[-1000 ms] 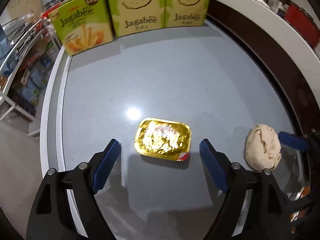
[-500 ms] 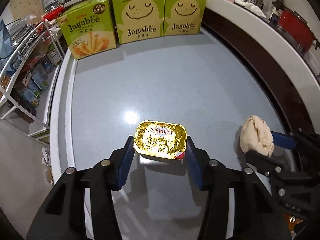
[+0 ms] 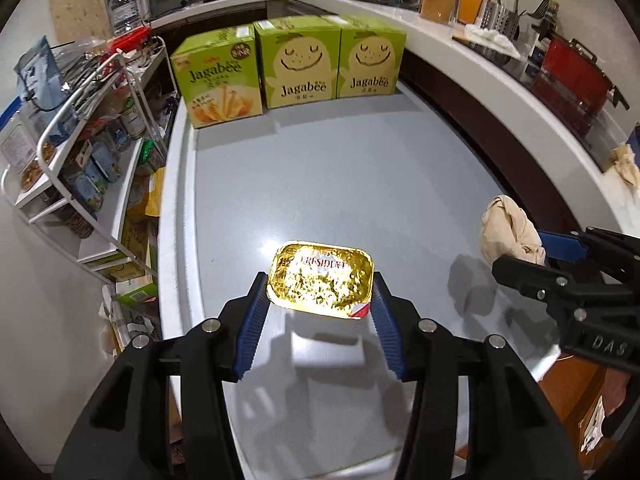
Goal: Collect trash
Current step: 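Carry the butter tub and cloth bundle over the white bin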
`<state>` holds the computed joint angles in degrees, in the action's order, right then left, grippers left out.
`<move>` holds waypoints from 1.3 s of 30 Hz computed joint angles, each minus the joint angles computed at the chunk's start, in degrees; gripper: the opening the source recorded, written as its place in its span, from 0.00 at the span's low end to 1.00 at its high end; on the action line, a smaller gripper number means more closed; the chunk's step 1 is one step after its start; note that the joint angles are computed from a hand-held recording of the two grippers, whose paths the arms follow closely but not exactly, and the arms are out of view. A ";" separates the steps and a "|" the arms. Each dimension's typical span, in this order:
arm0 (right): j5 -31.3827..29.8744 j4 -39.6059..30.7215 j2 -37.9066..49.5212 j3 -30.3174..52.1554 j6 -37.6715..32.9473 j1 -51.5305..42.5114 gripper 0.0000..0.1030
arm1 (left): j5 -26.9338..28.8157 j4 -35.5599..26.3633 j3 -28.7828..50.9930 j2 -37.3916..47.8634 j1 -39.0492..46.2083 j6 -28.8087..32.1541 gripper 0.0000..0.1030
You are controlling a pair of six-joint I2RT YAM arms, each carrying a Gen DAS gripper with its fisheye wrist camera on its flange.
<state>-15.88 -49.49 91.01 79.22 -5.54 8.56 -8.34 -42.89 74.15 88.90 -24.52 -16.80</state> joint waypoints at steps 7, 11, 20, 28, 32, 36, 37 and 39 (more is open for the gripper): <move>-6.01 -5.76 -6.79 -1.20 -2.14 -0.99 0.47 | -0.05 -2.80 -4.41 -9.37 -2.09 -1.20 0.50; -9.54 -10.07 -10.71 -2.67 -4.60 -1.44 0.47 | -0.39 -5.67 -7.80 -15.50 -4.90 -2.44 0.50; -11.93 -19.84 -18.64 -7.97 -11.86 1.27 0.47 | -1.77 -13.57 -13.63 -24.73 -14.03 -8.89 0.50; -10.75 -24.48 -22.84 -16.22 -17.12 4.86 0.47 | 0.40 -17.58 -19.52 -28.23 -22.88 -15.89 0.50; -8.45 -23.22 -22.40 -21.59 -17.12 7.80 0.47 | 2.07 -16.32 -24.06 -27.29 -26.62 -17.65 0.50; -5.82 -19.24 -21.28 -27.14 -15.09 10.27 0.47 | 3.83 -12.81 -28.98 -24.85 -27.65 -17.64 0.50; -5.42 -18.22 -20.82 -27.94 -14.59 10.86 0.47 | 3.93 -12.04 -29.82 -24.03 -27.76 -17.70 0.50; -3.77 -15.90 -20.44 -30.14 -13.35 11.92 0.47 | 4.15 -9.78 -31.63 -22.75 -27.48 -17.33 0.50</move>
